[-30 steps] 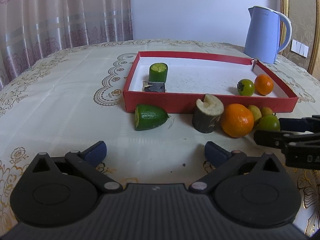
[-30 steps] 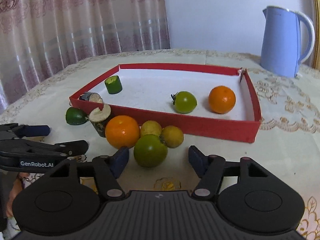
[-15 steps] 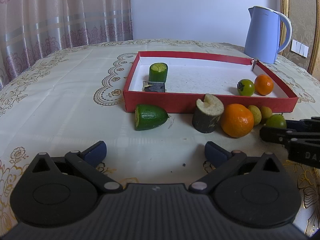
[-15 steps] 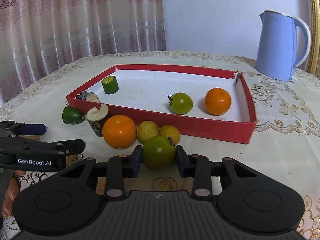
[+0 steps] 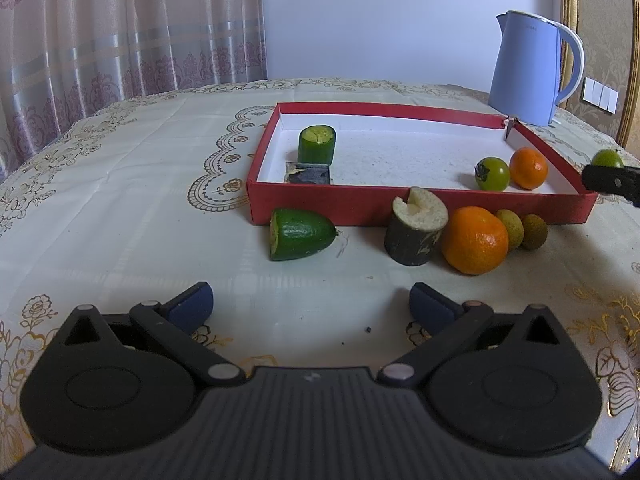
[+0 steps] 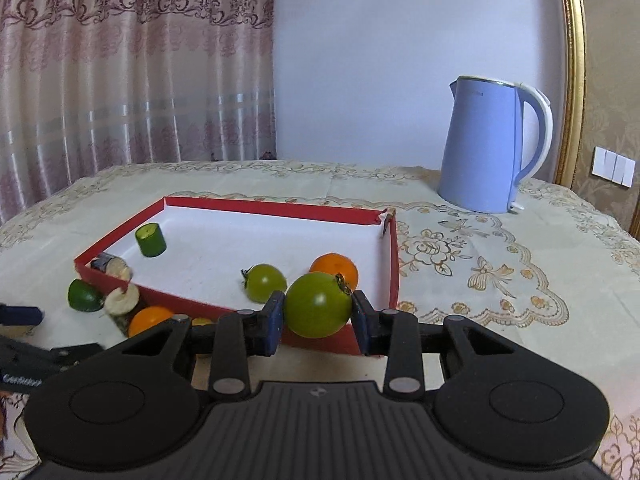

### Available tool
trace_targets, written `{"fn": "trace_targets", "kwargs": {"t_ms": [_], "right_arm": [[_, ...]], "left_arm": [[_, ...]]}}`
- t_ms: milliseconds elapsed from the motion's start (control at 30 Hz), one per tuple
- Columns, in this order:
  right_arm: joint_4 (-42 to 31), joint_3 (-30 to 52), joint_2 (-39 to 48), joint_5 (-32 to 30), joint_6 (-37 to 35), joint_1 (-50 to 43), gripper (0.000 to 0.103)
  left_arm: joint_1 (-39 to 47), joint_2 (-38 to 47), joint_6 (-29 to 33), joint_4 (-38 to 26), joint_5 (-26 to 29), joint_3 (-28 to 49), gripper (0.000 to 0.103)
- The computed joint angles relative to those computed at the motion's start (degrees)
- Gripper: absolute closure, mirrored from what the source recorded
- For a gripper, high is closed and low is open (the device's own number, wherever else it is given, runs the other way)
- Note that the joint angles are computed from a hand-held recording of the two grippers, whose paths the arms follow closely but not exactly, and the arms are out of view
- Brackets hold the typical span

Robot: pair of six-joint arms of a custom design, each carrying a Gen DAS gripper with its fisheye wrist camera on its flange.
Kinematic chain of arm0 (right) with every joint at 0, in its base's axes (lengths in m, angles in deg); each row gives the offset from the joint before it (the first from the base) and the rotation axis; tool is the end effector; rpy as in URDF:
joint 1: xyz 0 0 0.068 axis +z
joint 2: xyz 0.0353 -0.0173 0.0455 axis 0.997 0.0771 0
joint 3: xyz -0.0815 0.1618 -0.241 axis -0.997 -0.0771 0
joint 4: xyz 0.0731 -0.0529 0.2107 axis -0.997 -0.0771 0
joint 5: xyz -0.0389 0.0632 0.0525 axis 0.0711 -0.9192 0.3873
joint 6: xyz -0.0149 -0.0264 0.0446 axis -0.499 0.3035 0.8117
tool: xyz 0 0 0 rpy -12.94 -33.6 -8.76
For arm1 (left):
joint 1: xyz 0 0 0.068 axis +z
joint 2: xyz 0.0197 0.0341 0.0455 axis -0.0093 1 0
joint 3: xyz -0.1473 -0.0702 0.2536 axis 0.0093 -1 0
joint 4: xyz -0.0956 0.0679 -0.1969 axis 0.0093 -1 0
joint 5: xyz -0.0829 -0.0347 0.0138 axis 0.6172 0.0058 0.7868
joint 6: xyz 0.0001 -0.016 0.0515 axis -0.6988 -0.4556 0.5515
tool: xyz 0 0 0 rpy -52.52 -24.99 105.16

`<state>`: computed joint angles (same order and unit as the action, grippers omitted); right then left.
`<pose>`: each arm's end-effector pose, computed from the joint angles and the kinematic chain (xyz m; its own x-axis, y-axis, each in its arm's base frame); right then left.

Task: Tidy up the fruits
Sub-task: 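Lift the green tomato over the tray rim and open the right gripper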

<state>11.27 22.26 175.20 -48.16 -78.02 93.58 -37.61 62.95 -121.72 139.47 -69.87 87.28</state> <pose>0.3002 0.0544 0.1016 -0.3889 -0.2349 -0.8908 -0.5085 0.8611 -0.0051 0.1994 -0.1202 0.0609 -0.5580 -0.1985 -0.8057 -0.3508 0.9364 0.0123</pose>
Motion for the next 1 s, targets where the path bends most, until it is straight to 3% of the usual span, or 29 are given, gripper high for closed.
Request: {"fn": "trace_targets", "kwargs": {"t_ms": [267, 400, 600, 1000], "right_arm": [[-6.5, 6.7, 1.5, 1.7, 0.0, 1.6, 0.068], [-9.6, 9.7, 2.1, 2.5, 0.2, 2.3, 0.068], [-12.5, 12.4, 2.8, 4.0, -0.6, 3.5, 0.068], [-18.3, 17.4, 5.1, 6.3, -1.3, 5.6, 0.068]], "left_arm": [[-0.7, -0.3, -0.2, -2.0, -1.0, 0.9, 0.0], [-2.6, -0.5, -0.7, -7.3, -4.4, 3.5, 0.0], [0.1, -0.4, -0.6, -1.6, -0.2, 0.7, 0.0], [-0.4, -0.7, -1.2, -2.5, -0.4, 0.9, 0.0]]}}
